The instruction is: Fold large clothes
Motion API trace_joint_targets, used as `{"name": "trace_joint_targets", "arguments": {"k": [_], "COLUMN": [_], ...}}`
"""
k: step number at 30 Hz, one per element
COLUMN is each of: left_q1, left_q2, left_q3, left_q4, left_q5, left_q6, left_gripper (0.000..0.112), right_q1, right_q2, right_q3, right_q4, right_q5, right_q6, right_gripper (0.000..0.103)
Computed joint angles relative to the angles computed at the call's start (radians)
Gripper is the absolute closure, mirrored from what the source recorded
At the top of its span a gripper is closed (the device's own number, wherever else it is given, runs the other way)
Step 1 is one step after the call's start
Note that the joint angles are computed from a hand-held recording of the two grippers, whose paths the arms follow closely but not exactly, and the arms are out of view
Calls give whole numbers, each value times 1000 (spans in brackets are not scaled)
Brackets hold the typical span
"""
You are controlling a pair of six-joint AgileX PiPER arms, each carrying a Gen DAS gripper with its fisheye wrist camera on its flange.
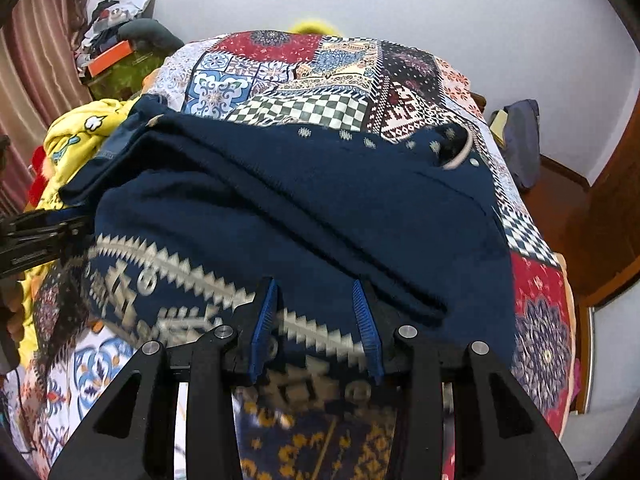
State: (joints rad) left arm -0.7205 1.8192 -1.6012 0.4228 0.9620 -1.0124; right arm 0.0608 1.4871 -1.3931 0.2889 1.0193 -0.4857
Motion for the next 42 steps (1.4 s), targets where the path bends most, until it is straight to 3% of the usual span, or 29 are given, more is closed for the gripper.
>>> {"name": "trace_joint_targets", "arguments": {"k": [5, 7, 10, 12, 15, 23, 32, 37, 40, 42], "left_q1": [106, 135, 159, 178, 187, 94, -2, -21, -55, -79], "left_q2": [95, 152, 238, 227, 160, 97, 175, 249, 203, 140], "left_q3": [-144, -240, -408, -415, -350, -322, -399, -414, -277, -164], "left_q4": [-16, -5, 60, 60, 60, 26, -130, -104, 24, 105], "left_q5": [19, 63, 190, 184, 127, 93, 95, 136, 82, 56], "left_q6": [40, 68, 74, 67, 48, 173, 293, 272, 195, 115], "left_gripper": [65, 65, 65, 65, 65, 65, 63, 54, 42, 41], "right_q1": [6, 14, 23, 8, -49, -41, 56, 72, 19, -13], "right_q2": [91, 152, 212, 256, 269, 134, 31, 41, 23, 3], "right_q3": [-115, -199, -286, -356, -399, -297, -140, -57, -8, 17], "right_q4": [-10, -50, -156, -191, -80, 38, 39, -35, -15, -26], "right_q5": [-38, -49, -86, -66, -3, 27, 19, -10, -27, -44], "right_q6": [54, 124, 281, 363, 337, 166, 57, 53, 4, -21], "right_gripper": [67, 67, 67, 67, 67, 67, 64, 51, 33, 30]}}
